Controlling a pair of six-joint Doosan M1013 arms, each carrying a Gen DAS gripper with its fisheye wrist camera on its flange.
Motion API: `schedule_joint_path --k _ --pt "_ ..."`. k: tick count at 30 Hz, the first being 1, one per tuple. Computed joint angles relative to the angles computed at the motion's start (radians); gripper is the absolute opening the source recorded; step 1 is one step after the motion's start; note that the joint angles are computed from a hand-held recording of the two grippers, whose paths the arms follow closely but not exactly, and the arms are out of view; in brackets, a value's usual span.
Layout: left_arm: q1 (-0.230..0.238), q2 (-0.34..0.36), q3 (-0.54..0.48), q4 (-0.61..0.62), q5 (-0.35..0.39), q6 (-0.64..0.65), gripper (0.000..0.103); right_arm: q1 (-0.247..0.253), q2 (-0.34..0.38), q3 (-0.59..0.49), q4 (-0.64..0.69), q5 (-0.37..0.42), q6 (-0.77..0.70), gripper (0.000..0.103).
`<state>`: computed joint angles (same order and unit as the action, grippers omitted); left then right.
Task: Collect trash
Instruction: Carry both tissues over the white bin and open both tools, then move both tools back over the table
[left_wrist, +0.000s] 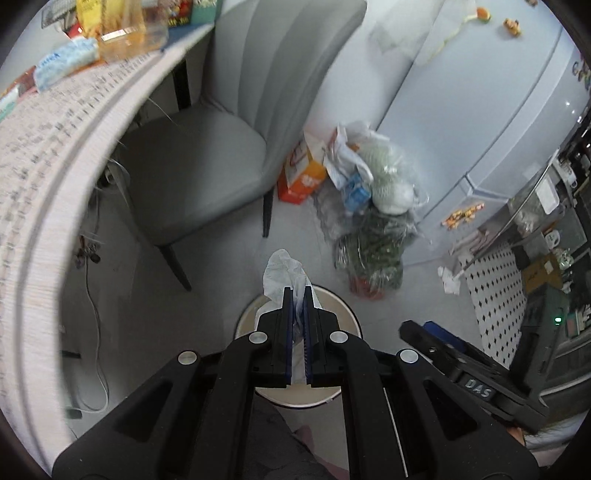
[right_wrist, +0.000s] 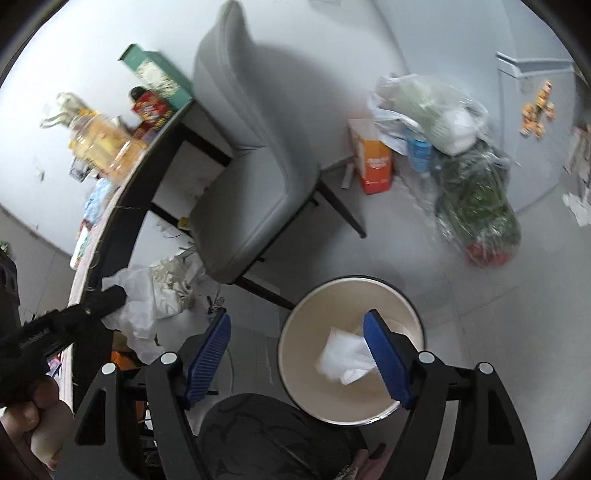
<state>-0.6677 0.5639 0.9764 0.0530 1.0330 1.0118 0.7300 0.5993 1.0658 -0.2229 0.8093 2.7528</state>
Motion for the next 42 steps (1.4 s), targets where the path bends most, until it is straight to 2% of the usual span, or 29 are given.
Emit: schedule_joint_path --k 2,4,5,6,8,11,15,18,23,30,36,42 --pt "0.001 0.018 -0.013 -0.053 0.008 0.013 0.005 0.0 -0.013 0.018 -0.018 0.009 0.021 0.074" --pt "-0.004 0.037 -0.034 -0.071 0.031 0.031 0.01 0.001 -0.03 0.039 -0.046 0.01 0.037 0.075" --pt "-0.003 0.043 -0.04 -0.094 0.038 0.043 0.024 0.003 -0.037 0.045 -0.065 0.013 0.045 0.076" --pt "-0.003 0.043 -0.038 -0.11 0.034 0.048 0.045 0.005 -0.041 0.047 -0.083 0.022 0.054 0.079" --pt "-0.006 0.032 -0.023 -0.102 0.004 0.04 0.065 0.01 -0.05 0.052 -0.121 0.041 0.073 0.082" --pt "-0.009 0.019 -0.021 -0.069 -0.004 0.041 0.075 0.013 -0.054 0.05 -0.142 0.05 0.089 0.083" --pt "-0.007 -0.01 -0.009 -0.019 -0.028 0.017 0.085 0.026 -0.042 0.018 -0.182 0.067 0.107 0.088" --pt "-0.006 -0.041 0.012 0.029 -0.055 -0.004 0.089 0.042 -0.032 -0.009 -0.253 0.081 0.14 0.096" --pt "0.001 -0.096 0.058 0.076 -0.098 -0.05 0.09 0.072 -0.007 -0.08 -0.356 0.139 0.159 0.095" --pt "-0.001 -0.181 0.146 0.209 -0.168 -0.163 0.09 0.102 0.024 -0.179 -0.415 0.197 0.128 0.095" --pt "0.002 -0.261 0.243 0.338 -0.241 -0.311 0.09 0.137 0.064 -0.273 -0.478 0.195 0.073 0.095" --pt "-0.003 -0.332 0.331 0.502 -0.26 -0.445 0.092 0.162 0.117 -0.388 -0.437 0.173 -0.023 0.095"
